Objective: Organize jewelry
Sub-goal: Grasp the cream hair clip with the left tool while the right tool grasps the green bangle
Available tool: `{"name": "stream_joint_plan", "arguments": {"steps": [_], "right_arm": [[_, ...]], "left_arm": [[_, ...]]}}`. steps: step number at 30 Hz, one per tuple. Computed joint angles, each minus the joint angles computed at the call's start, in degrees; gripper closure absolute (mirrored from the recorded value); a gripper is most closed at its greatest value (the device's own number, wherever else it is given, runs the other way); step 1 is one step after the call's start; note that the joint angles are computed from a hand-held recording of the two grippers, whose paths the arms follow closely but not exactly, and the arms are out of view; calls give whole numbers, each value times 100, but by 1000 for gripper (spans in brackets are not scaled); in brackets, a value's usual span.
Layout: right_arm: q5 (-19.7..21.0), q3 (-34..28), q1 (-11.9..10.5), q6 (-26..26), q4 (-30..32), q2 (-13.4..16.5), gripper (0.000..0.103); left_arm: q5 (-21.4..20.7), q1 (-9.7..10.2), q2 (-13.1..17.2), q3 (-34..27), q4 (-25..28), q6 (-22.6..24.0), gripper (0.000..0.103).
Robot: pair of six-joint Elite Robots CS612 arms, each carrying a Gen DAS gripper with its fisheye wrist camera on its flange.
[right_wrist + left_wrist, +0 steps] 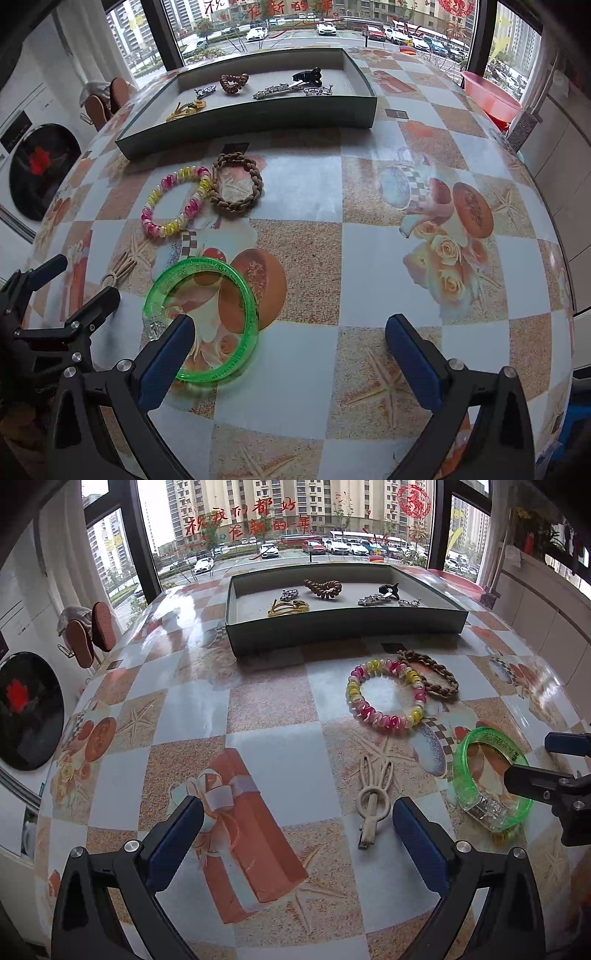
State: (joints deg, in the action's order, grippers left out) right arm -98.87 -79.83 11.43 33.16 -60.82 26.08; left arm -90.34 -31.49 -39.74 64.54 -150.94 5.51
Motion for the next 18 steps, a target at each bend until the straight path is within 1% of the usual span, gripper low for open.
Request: {"name": "stream_joint_plan", "arguments": {"steps": [3,5,7,11,14,15,17,18], "right_arm": [[-237,73,52,-149,36,-28,5],[-306,118,70,-248,40,-45,7],[-397,162,97,-360,26,-62,13],[-396,198,121,-544,-53,-82,23],[-357,193,125,-598,-73,-82,27],[-357,195,127,-601,-74,-84,27],[-358,194,132,-618,-86,-82,30],[-357,201,137,-633,-100,-85,31]], "left_arm": [[-26,5,4,-19,51,1,0],[-97,21,12,-55,142,-35,0],[-115,26,14,-66,170,-35,0],[-65,17,4,-61,196,-68,0],[-54,15,2,-67,222,-98,0],[-79,20,4,-79,254,-121,0],[-259,46,2,-104,336,-141,0],[-270,41,-11,-82,313,-91,2]]}}
